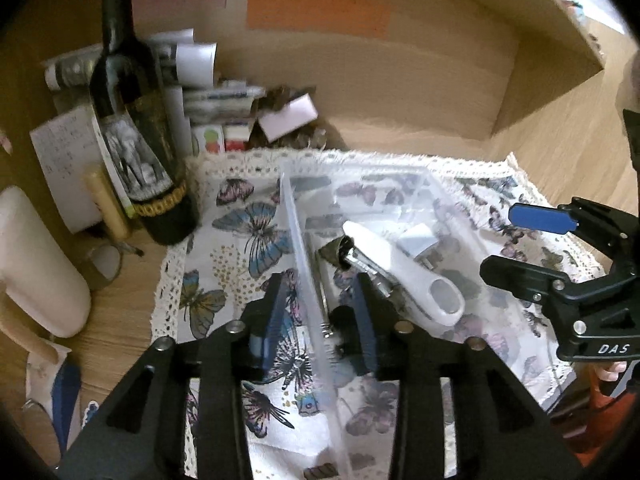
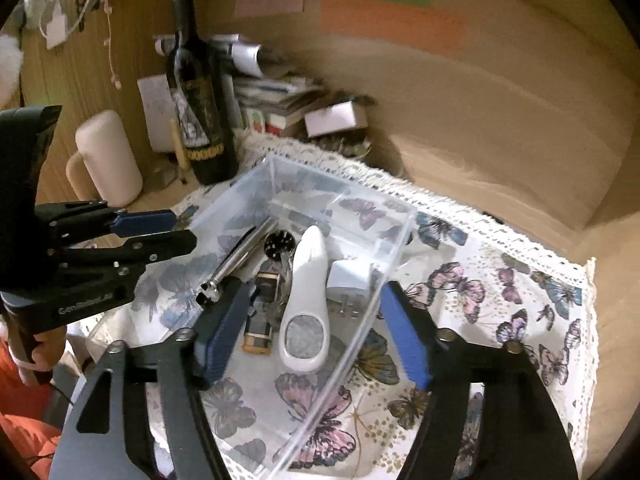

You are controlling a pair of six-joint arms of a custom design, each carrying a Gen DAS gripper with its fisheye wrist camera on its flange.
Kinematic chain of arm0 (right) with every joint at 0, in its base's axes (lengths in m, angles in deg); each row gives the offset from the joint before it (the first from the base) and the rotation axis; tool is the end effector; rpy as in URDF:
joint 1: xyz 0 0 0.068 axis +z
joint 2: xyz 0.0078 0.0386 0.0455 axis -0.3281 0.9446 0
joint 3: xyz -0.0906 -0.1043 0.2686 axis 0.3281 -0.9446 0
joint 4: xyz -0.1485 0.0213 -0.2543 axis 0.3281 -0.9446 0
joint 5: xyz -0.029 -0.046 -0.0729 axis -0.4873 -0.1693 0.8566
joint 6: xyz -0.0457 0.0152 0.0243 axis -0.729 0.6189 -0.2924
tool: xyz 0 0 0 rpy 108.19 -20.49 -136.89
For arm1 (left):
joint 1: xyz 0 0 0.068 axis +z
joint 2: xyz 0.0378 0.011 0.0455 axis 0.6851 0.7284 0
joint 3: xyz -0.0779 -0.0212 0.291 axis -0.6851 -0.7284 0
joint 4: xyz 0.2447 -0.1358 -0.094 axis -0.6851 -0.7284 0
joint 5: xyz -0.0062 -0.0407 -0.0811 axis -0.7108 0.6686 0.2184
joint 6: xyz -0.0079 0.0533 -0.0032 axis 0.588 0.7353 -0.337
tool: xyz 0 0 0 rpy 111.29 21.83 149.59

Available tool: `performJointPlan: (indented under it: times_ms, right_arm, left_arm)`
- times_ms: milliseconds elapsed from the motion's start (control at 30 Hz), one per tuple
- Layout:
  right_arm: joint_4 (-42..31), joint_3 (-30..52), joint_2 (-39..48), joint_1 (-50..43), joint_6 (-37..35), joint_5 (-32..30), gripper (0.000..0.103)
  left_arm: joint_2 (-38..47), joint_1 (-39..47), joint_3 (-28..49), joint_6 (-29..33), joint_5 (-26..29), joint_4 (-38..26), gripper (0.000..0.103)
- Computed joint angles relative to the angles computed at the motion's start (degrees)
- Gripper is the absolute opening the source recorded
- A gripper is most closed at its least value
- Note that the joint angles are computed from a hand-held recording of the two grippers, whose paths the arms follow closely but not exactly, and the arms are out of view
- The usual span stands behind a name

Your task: Organize rigid objects

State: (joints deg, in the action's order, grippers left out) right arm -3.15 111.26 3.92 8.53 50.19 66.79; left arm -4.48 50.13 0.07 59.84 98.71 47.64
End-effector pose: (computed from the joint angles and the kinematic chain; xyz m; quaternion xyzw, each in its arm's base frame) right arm 0.2500 0.1233 0.2615 -0.1192 0.9116 0.0308 0.3923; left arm 0.3000 0.0188 0.2470 0.2127 0.8900 -0.1419 0.3775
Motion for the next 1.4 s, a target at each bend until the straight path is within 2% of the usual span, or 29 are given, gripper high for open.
performJointPlan:
  times_ms: [33,200,267,333,533,733,1100,1400]
  right_arm:
    - [0.10,-0.57,-1.15,0.10,0.12,0.42,0.069]
    - [0.40,-3.88,-8.13,1.16,0.98,3.43,0.080]
    - [0.25,-5.13,-11.15,2.05,1.11,5.22,0.081]
    - [0.16,-6.33,-14.24,3.14,1.51,7.46,0.085]
    - [0.40,-10.20,-24.84,7.21,2.64,15.16,0.102]
    - [-0.48,-12.23,-31.86,12.90,3.84,22.97,0.103]
    - [-2.61,-14.81,-38.02,25.68,7.60,38.30,0.103]
    - [-6.01,-15.20,-40.91,31.27,10.58,42.91,0.103]
  left_arm:
    - [-1.40,0.10,-0.56,-0.11,0.40,0.04,0.046]
    - [-8.03,0.95,-3.13,-0.68,2.47,0.33,0.063]
    - [-11.11,1.39,-4.54,-1.62,3.26,0.99,0.077]
    - [-14.02,1.81,-6.04,-2.52,4.06,1.91,0.084]
    - [-24.58,2.70,-11.56,-5.49,5.17,5.84,0.099]
    - [-35.10,2.64,-16.62,-8.63,4.65,9.39,0.103]
    - [-45.47,5.09,-19.01,-12.86,7.22,6.96,0.103]
    - [-49.33,6.19,-19.53,-13.52,8.80,5.55,0.103]
